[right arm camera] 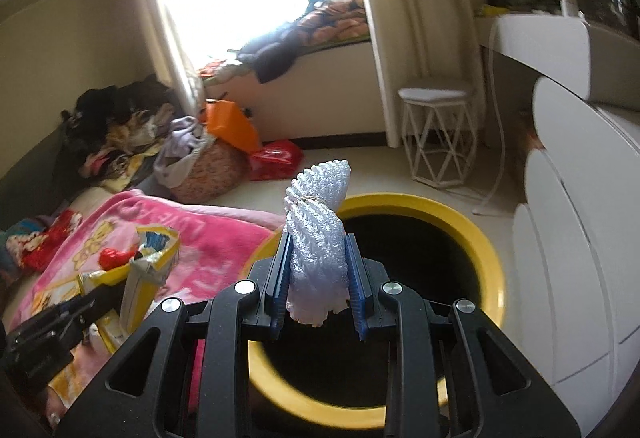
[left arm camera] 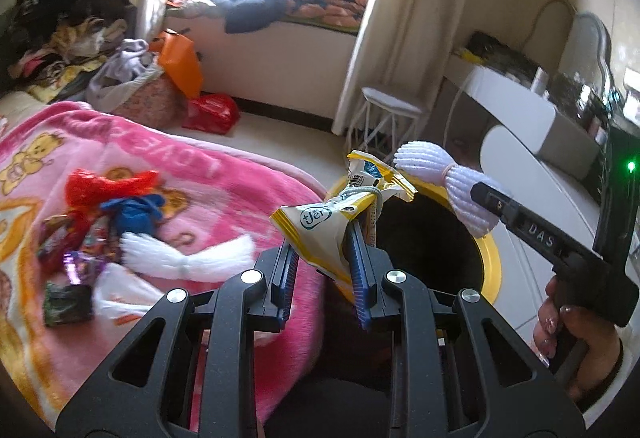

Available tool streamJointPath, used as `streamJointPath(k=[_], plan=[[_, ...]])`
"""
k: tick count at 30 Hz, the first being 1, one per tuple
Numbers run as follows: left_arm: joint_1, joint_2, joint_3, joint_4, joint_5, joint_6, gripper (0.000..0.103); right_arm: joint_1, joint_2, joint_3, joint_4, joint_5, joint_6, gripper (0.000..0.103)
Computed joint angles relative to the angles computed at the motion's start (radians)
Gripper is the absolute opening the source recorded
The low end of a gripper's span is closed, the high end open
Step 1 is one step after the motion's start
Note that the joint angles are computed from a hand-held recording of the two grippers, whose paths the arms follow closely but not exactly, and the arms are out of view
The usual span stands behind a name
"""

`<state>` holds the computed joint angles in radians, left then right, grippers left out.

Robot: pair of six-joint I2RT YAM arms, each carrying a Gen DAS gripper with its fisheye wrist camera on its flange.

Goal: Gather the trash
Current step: 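Carry both items over the yellow bin and open both tools to drop them, then move both tools back to the blanket toward the remaining trash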

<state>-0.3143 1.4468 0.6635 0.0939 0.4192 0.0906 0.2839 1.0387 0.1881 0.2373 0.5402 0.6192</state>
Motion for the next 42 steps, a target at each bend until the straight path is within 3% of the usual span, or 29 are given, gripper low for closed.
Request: streamJointPath(k=[13,14,15,17,19,21,31,42], plan=[[-0.18,0.226,0.132,0.008,-0.106,-0.005,0.019,-0.261,-0.01,-0.068,0.032,-0.195,-0.008,0.028],[-0.187,0.243,0.144,0.012,-0.11,-0.013,0.027,-0.281,0.001,-0.068,0.039,-0.214,-0.007,0.031],[-0.187,0.253,0.152,0.015,-0.106,-0.023,0.046,-0.293,0.014,-0.069,0.043,-0.223,0.002,0.035],[-0.175,0.254,0.152,0.033,-0.087,-0.047,0.067,-0.314,0.024,-0.071,0.048,-0.237,0.009,0.043],[-0.163,0.24,0.144,0.045,-0.071,-0.062,0.07,-0.318,0.033,-0.066,0.051,-0.231,0.014,0.046],[-0.146,0.216,0.131,0.052,-0.065,-0.073,0.081,-0.294,0.023,-0.063,0.043,-0.207,0.015,0.046],[-0.008,0.094,0.062,0.074,-0.032,-0.091,0.086,-0.079,-0.023,-0.021,0.019,-0.09,-0.007,0.05],[0.155,-0.007,0.023,0.063,0.008,-0.096,0.086,0.145,0.106,0.088,0.06,-0.03,-0.047,0.056]])
